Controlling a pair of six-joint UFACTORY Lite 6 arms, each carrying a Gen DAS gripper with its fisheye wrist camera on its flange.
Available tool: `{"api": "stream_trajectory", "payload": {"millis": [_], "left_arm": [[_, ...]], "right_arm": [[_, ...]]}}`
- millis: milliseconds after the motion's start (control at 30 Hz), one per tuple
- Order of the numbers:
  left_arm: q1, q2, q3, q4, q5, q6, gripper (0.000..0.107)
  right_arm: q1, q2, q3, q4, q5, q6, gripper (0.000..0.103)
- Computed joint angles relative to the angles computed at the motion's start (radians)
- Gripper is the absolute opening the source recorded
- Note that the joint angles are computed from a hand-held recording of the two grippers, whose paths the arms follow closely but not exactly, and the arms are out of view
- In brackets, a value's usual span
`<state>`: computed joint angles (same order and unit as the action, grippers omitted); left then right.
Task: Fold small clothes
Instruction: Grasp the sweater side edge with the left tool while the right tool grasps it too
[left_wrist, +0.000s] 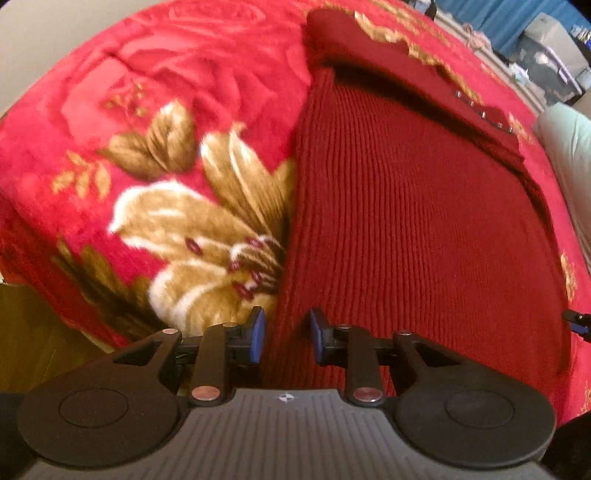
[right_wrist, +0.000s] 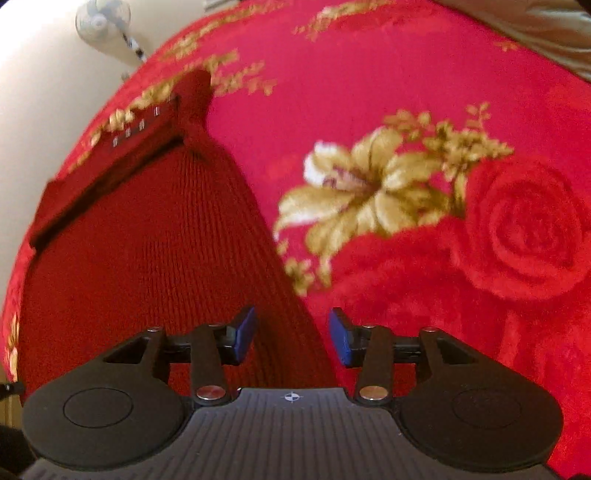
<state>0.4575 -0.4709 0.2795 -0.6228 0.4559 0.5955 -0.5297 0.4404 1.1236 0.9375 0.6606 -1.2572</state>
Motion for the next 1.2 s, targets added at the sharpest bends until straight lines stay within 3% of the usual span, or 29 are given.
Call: {"api": "stream_trajectory", "payload": {"millis": [200, 633, 667, 700, 733, 833, 900, 1000, 1133, 1167, 1200], "left_arm": [[-0.04, -0.01, -0.002, 0.047, -0.01, -0.051, 0.029], [-0.162, -0.028, -0.022, 0.189, -0.072, -0.232, 0.028], [-0.156, -0.042, -0.029, 0.16, -0.068, -0.208, 0.017], [-0.134, -0.078, -0.042, 0.1, -0.053, -0.15, 0.014], [-0.101, -0.129, -0.058, 0.023, -0.022, -0.063, 0.014], [-0.065, -0.226, -0.087, -0.038, 0.054, 0.008, 0.014], [-0.112, -0.142, -0.074, 0.044, 0.02, -0.1, 0.016], [-0.102, -0.077, -0.056, 0.022, 0.018, -0.078, 0.02], [-0.103, -0.075, -0.053, 0.014, 0.022, -0.065, 0.02], [-0.116, -0.097, -0.059, 0.027, 0.017, -0.08, 0.012], [-0.111, -0.143, -0.074, 0.016, 0.022, -0.071, 0.012]], "right_arm": [[0.021, -0.026, -0.045, -0.014, -0.037, -0.044, 0.047], [-0.013, -0.052, -0.067, -0.093, 0.04, -0.044, 0.048], [-0.013, -0.057, -0.071, -0.097, 0.044, -0.044, 0.042], [-0.016, -0.059, -0.071, -0.094, 0.06, -0.051, 0.024], [-0.025, -0.055, -0.063, -0.085, 0.089, -0.055, 0.019], [-0.065, -0.044, -0.033, -0.039, 0.201, -0.077, 0.018], [-0.051, -0.047, -0.04, -0.061, 0.167, -0.055, 0.026], [-0.016, -0.041, -0.057, -0.121, 0.1, -0.014, 0.029], [-0.011, -0.062, -0.083, -0.115, 0.092, -0.037, 0.031], [-0.011, -0.066, -0.087, -0.114, 0.093, -0.046, 0.03], [-0.011, -0.075, -0.097, -0.108, 0.091, -0.062, 0.021]]}}
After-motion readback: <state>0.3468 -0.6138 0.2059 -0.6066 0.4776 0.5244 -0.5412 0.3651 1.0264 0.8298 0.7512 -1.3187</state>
